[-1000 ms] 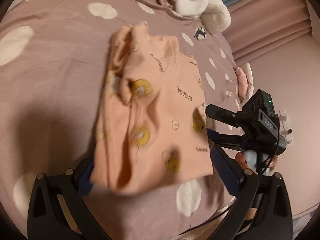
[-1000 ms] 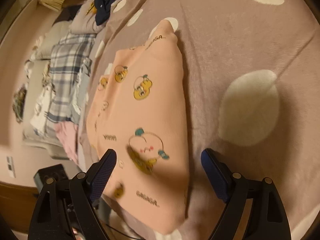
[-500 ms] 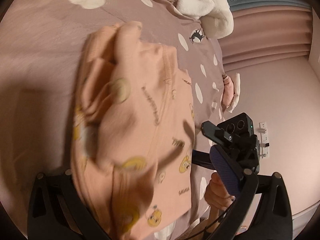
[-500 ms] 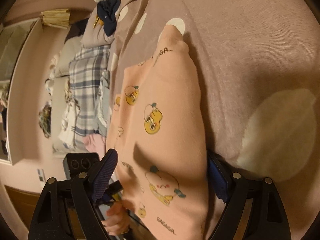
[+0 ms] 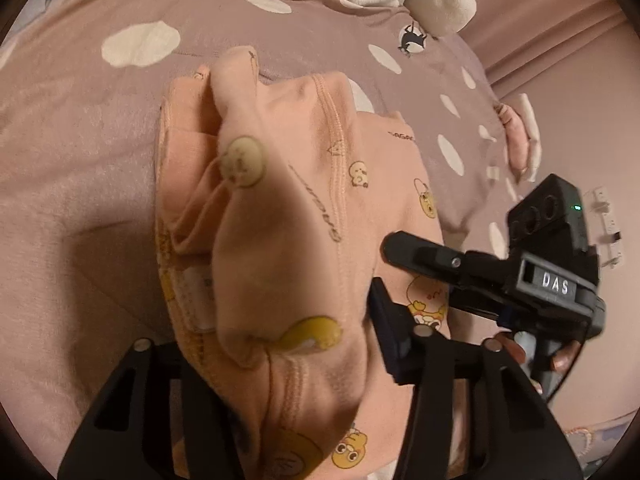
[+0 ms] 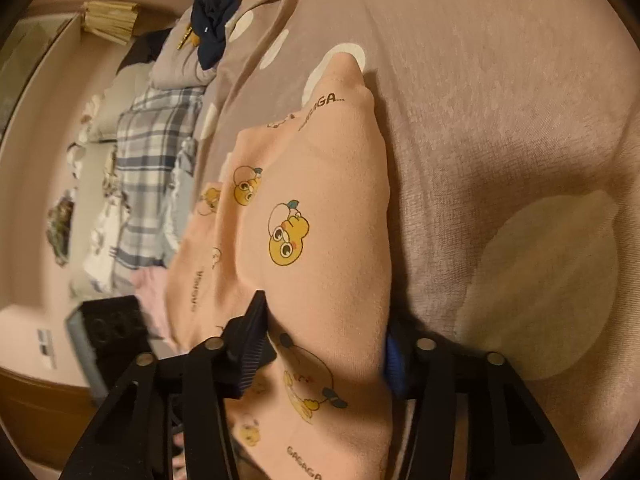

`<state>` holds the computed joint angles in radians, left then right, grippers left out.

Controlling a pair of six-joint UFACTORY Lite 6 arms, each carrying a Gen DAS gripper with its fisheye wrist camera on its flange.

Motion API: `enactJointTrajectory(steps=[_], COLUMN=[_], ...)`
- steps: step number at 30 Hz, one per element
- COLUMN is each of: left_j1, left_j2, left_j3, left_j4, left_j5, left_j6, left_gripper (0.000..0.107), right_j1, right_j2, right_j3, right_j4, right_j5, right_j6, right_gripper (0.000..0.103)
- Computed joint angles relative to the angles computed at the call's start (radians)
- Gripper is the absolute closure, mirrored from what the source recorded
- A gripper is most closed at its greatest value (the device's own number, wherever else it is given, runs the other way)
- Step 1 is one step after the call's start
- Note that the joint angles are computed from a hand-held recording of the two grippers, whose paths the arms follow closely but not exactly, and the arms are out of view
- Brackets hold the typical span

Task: Fold small clothes
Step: 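Grasp the garment end with both tools and fold it over in half, release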

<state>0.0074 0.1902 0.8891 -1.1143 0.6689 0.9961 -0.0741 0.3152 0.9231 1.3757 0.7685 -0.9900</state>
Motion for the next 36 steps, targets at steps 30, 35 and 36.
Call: enactJointTrajectory(steps=[30, 35, 36], left_j1=[-0.607, -0.695, -0.698], left_j2=[-0.503, -0.438, -0.418], left_j3=[-0.053, -0.009, -0.006], left_j4=[0.655, 0.898, 0.934], left_j5=[-0.3, -0.326, -0.32], left_j6=[-0.878, -1.141, -1.179], left_gripper=[0.078, 0.074, 0.067], right_j1=[-0.236, -0.295, -0.298], right_j2=[-0.83, -0.796, -0.787], right_j3=[-0.242, -0.244, -0.246], right_j4=[-0.446, -0.416, -0.431], right_j5=[0.016, 0.042, 0.035], right_j6=[0.253, 0.209, 0.221], right_gripper=[0.069, 0.068, 0.067])
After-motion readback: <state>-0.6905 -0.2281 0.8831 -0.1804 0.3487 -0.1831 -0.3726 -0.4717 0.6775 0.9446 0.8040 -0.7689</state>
